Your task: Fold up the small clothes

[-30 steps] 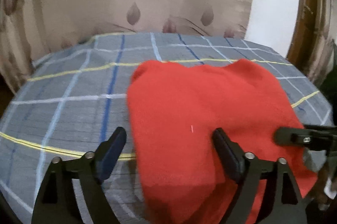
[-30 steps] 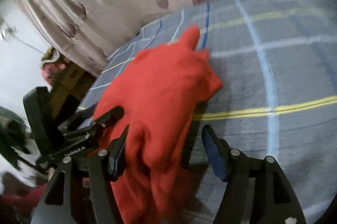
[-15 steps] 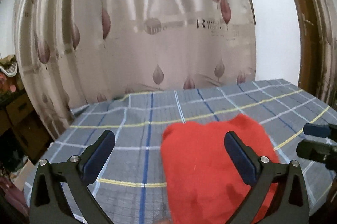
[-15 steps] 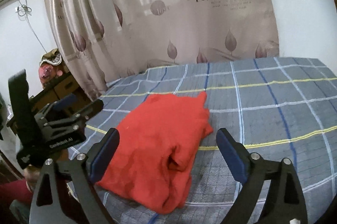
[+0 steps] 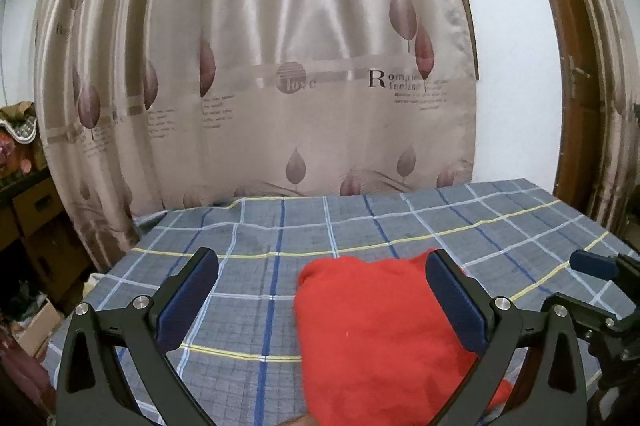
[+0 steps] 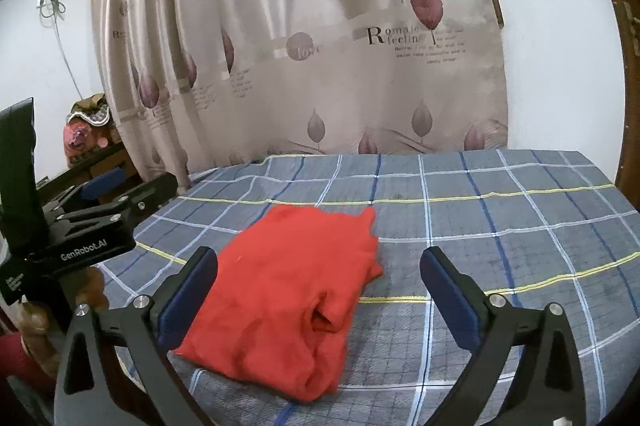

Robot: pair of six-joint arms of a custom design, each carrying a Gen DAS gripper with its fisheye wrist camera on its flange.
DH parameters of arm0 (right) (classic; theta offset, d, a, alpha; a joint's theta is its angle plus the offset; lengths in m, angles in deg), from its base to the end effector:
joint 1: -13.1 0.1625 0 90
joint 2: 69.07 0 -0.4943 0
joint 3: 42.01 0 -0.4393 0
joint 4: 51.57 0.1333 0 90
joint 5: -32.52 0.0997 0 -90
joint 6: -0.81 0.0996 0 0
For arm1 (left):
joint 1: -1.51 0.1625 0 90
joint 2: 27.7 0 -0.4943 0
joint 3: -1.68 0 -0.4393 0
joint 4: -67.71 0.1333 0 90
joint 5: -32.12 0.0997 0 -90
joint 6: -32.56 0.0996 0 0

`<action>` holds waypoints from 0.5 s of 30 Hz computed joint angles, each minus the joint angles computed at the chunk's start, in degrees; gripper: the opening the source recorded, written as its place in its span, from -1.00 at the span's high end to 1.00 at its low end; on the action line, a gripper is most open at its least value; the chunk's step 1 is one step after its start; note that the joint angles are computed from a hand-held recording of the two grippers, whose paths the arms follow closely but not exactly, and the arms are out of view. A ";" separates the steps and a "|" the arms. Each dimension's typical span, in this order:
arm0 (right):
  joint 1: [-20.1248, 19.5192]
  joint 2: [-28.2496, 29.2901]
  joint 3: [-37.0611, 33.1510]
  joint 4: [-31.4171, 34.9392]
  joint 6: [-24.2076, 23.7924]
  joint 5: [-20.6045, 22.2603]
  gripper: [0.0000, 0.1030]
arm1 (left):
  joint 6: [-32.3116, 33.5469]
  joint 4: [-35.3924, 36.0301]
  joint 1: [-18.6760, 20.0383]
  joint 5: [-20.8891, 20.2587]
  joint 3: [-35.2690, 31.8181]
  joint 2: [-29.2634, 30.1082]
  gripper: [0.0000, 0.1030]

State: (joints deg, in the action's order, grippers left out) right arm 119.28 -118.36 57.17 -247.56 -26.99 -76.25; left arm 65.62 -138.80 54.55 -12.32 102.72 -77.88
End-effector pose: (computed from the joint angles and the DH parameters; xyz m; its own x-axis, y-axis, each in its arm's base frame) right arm 0.3033 -0.6818 0.2314 -0.7977 -0.2563 0.5459 -0.5963 0.4704 -0.6505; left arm -0.2566 -0.6810 0.2635 -0.6614 0.0969 -0.7437 0.7263 0.3300 -0.6030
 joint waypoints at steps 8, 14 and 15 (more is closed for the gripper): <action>0.45 0.17 -0.29 0.39 -1.25 -1.59 -1.00 | -2.35 2.73 0.51 -1.80 0.67 -1.15 -1.00; 1.28 1.46 -1.93 1.68 -1.82 -5.85 -1.00 | -2.16 4.25 0.85 -2.26 1.02 -0.94 -1.00; 1.44 1.79 -2.32 1.75 -2.12 -6.84 -1.00 | -1.80 3.97 0.84 -1.82 1.03 -0.69 -1.00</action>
State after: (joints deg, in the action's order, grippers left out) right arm 120.71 -116.57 54.85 -245.81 -29.11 -83.09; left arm 63.82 -134.82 55.39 -14.14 103.76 -78.57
